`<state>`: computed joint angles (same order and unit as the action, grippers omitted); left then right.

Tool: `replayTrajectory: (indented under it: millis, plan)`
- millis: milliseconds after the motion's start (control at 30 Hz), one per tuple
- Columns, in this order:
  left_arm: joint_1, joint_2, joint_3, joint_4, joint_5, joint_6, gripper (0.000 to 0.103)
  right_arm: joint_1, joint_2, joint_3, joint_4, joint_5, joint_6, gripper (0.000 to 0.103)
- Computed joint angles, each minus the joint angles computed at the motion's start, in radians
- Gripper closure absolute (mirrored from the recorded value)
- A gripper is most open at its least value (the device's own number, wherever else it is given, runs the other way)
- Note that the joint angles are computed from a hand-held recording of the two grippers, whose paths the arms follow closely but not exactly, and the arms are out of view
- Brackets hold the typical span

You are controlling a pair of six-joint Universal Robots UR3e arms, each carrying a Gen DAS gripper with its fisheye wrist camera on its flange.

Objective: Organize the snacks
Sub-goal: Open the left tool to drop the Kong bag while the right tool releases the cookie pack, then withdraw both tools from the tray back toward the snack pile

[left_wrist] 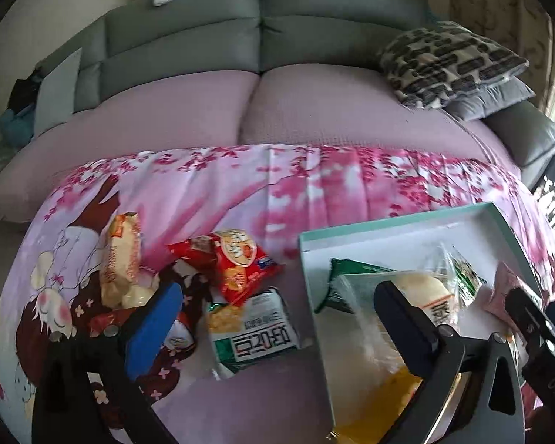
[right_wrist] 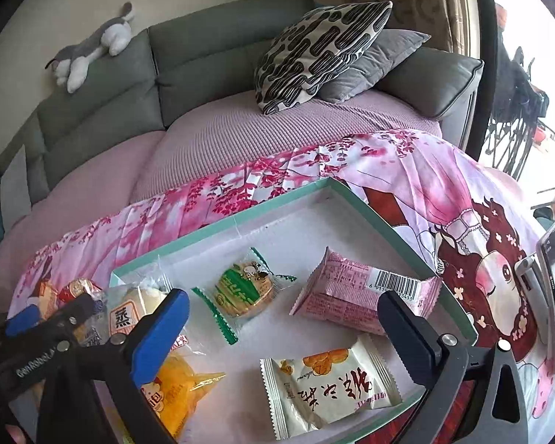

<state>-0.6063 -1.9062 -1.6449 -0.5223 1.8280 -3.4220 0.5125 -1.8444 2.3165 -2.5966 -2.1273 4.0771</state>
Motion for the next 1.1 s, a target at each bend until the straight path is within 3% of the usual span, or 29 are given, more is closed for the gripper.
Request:
replayTrajectory:
  millis: [300, 767, 1100]
  plan:
    - [0.029, 0.018, -0.041, 0.017, -0.022, -0.036, 0.000, -0.004, 0.014, -0.006, 0.007, 0.010, 0.001, 0.000]
    - [0.067, 0.089, -0.141, 0.030, -0.062, -0.004, 0.000, 0.052, 0.079, -0.063, 0.020, -0.047, -0.002, 0.000]
    - [0.225, 0.254, -0.324, 0.096, -0.121, 0.007, 0.000, 0.112, 0.166, -0.151, 0.062, -0.114, 0.020, 0.000]
